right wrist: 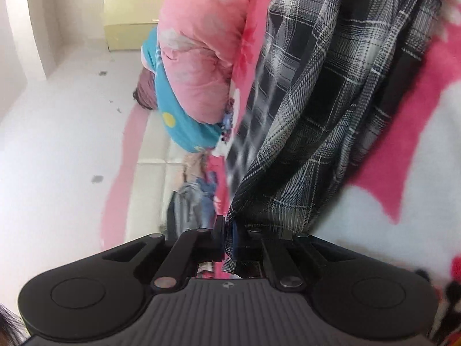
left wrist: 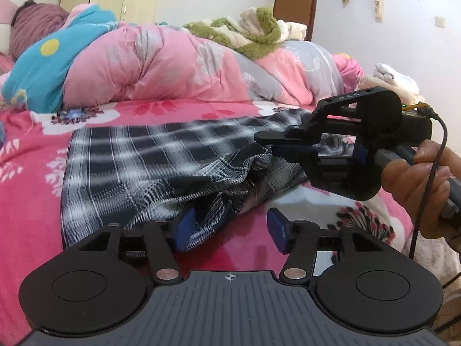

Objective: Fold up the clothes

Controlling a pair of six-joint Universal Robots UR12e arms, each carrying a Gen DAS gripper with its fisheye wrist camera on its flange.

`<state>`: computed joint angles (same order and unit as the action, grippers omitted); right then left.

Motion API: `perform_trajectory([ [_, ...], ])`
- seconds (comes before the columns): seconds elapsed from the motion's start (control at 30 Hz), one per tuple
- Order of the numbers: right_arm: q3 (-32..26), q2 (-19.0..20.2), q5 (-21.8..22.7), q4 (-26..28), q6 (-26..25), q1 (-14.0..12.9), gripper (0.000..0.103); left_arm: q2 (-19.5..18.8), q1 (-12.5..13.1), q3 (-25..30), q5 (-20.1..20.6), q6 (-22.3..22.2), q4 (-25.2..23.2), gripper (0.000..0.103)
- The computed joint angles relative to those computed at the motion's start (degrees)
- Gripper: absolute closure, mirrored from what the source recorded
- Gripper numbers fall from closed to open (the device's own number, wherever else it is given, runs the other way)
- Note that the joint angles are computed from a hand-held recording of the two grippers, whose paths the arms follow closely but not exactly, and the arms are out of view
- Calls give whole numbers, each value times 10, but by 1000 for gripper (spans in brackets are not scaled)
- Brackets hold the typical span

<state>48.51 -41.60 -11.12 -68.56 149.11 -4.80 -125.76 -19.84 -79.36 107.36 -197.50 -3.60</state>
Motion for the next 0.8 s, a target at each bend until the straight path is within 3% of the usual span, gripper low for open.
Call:
perform_trajectory([
  [0.27, -20, 12, 9, 59, -18, 2, 99, -5, 11, 1, -30, -55, 24, 50],
  [0.37, -13, 11, 12, 44, -2, 1, 98, -6, 17, -1, -55, -81, 39, 59],
  [0.47, -27, 19, 21, 98, -32, 1, 98, -10, 20, 0, -59, -93, 45, 81],
  [0.53, -21, 17, 17, 73, -10, 0, 96, -12, 19, 3, -47, -96, 39, 95],
  [0.6, -3, 8, -4, -1, 36, -2, 93, -13, 18, 1, -37, -100, 45, 97],
  [0.63, 6, 2, -18, -47, 58, -3, 85, -13, 18, 0, -32, -102, 48, 98],
  [0.73, 37, -21, -60, -174, 45, -5, 77, -13, 18, -5, -30, -105, 62, 99],
  [0.8, 52, -36, -89, -242, 6, -4, 72, -13, 20, -9, -38, -106, 71, 99],
])
